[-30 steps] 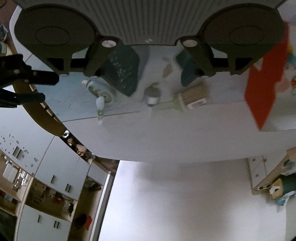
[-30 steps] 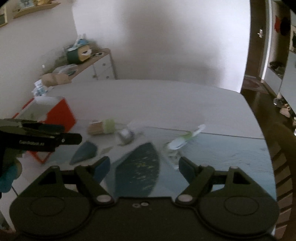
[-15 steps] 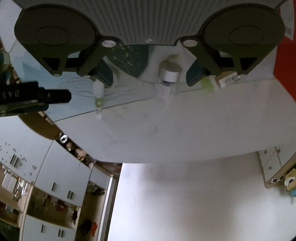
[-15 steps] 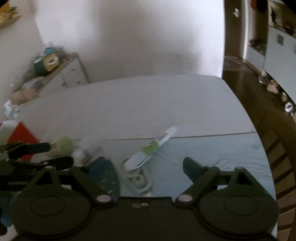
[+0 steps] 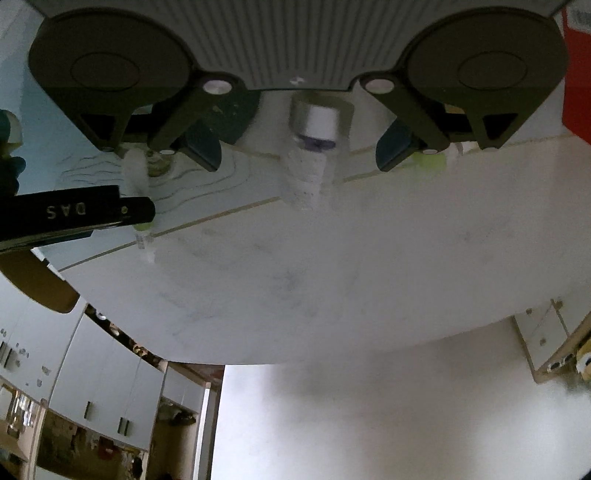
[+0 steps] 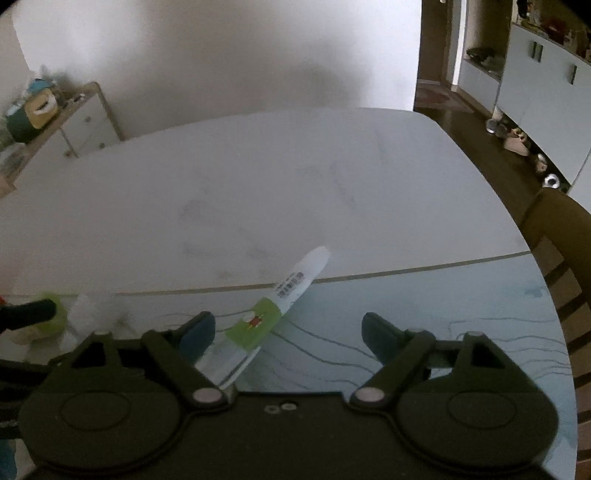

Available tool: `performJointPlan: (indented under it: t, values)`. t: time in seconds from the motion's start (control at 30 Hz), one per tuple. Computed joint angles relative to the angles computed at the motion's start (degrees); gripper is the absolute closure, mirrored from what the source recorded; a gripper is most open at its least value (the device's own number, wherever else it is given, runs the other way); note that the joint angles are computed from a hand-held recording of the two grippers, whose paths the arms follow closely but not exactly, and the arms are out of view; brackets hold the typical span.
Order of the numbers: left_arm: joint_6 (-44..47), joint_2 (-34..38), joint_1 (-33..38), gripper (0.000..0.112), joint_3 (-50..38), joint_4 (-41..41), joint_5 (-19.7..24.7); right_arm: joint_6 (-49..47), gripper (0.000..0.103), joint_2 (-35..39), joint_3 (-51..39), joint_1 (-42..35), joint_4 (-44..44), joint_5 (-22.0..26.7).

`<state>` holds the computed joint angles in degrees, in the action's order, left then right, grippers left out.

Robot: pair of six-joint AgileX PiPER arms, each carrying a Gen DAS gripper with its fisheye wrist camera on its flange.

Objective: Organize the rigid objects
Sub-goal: 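Grasp the clear plastic cup with the left tool while the right tool grasps the white-green marker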

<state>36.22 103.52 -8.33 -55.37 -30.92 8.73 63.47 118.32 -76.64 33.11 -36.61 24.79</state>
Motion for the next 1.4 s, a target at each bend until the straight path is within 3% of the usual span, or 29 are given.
performJointPlan:
  t: [0.2,0.37,0.43,0.53,0.63,0.77,0.93,1.2,1.4]
  values:
    - [-9.9,2.7,-0.9,0.021,-2.1,9.5,-0.8,-1.1,0.03,3.0,-4.4,0.7,1.9,3.4]
    - [-4.3,3.0,-0.9,0.023,-2.2,4.5,-1.1,-1.0,0.044,3.7,-5.4,1.5,1.9,4.5]
    - [-2.4,3.4,-0.8,0.038,-2.4,2.6,-0.7,0.1,0.053,3.6,-5.1,1.8,0.9,4.6]
    - [-9.2,3.3,-1.1,0.055,-2.7,9.1,-0.3,1.3,0.065,3.4,-4.7,2.2,-0.2,5.1]
    - [-6.0,3.0,-0.7,0.064,-2.4,5.4,-0.1,2.2,0.078,3.2,-4.5,2.4,-0.6,5.4]
    - [-15.5,2.1,-1.6,0.068,-1.3,15.3,-1.4,2.8,0.087,2.3,-3.3,2.3,-0.9,5.1]
    - [-14.3,1.2,-1.9,0.069,-1.1,13.9,-0.9,5.8,0.087,-0.9,1.2,2.7,-3.4,2.8]
    - [-2.4,-4.5,0.3,0.07,2.1,0.3,2.9,7.4,0.087,-9.6,10.5,3.8,-5.2,-1.3]
    - [2.6,-9.8,2.1,0.072,5.2,-4.9,6.7,10.1,0.087,-17.3,17.2,6.2,-7.2,-2.9]
